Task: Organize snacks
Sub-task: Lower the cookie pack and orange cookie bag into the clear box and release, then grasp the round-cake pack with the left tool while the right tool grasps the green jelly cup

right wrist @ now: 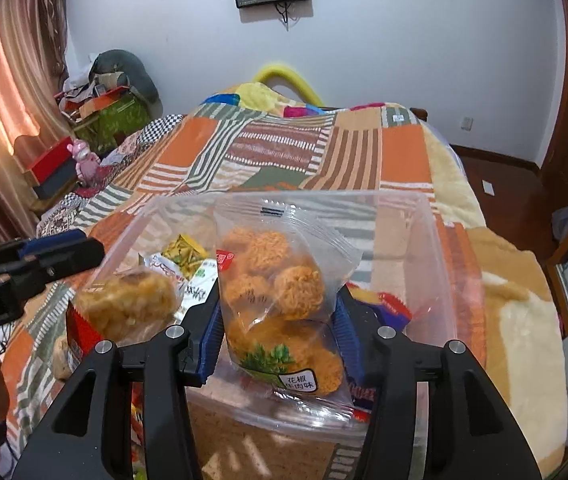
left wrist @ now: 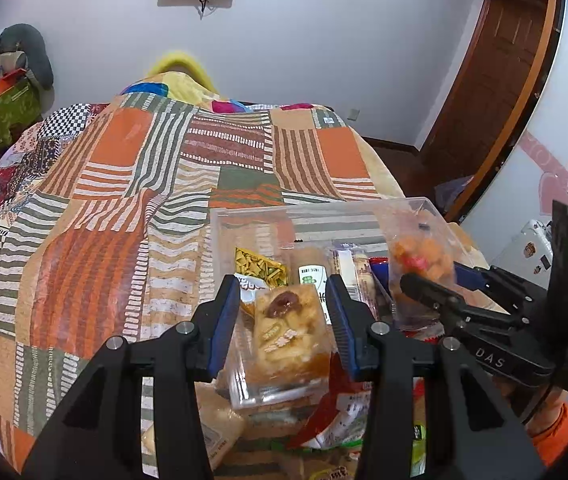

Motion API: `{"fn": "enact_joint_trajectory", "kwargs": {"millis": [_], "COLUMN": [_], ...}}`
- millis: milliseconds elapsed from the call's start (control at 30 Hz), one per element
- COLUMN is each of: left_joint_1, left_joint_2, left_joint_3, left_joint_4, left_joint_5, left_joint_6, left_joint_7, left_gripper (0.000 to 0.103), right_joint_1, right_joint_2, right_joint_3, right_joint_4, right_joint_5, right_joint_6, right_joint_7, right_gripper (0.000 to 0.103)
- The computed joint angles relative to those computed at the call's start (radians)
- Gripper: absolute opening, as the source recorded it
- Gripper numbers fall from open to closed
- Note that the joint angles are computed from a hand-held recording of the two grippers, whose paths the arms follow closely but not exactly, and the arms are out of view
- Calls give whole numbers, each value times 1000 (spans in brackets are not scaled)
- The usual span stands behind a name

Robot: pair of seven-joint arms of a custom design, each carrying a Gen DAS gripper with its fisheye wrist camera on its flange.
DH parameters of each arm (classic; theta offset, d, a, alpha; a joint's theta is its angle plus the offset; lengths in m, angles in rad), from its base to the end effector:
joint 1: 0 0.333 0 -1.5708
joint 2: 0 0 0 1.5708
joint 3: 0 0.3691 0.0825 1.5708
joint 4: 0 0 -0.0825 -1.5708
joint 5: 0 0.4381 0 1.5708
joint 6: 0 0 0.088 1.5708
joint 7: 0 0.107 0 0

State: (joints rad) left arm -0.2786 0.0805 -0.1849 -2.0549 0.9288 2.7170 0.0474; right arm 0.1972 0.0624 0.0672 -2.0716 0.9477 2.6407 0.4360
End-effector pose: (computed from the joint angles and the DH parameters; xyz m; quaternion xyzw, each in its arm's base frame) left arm 0.5701 -0.3145 0.4775 -0.7459 0.5418 -0.3132 0.2280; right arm 0.6263 0.1472 0.4722 -0.8290 0.4056 -0.1011 0.3715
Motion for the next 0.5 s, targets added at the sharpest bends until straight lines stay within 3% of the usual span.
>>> {"fn": "enact_joint_trajectory", "kwargs": {"millis": [367, 500], "left_joint_1": [3, 0], "left_joint_2": [-123, -172], "left_joint_3": [-60, -97], "left_joint_4": [-92, -134], "left_joint_5": [-5, -26], "left_joint_6": [-57, -92], "left_joint_7": [1, 24], "left_gripper": [46, 53], "right_joint_1": [3, 19], "right_joint_2": [-129, -200], "right_joint_3": [-45, -76], "right_joint_4": [-85, -143], "right_joint_5": [109, 147], "right_joint_6": [-19, -54], "right_joint_7": [-128, -179], "right_gripper": [54, 57]}}
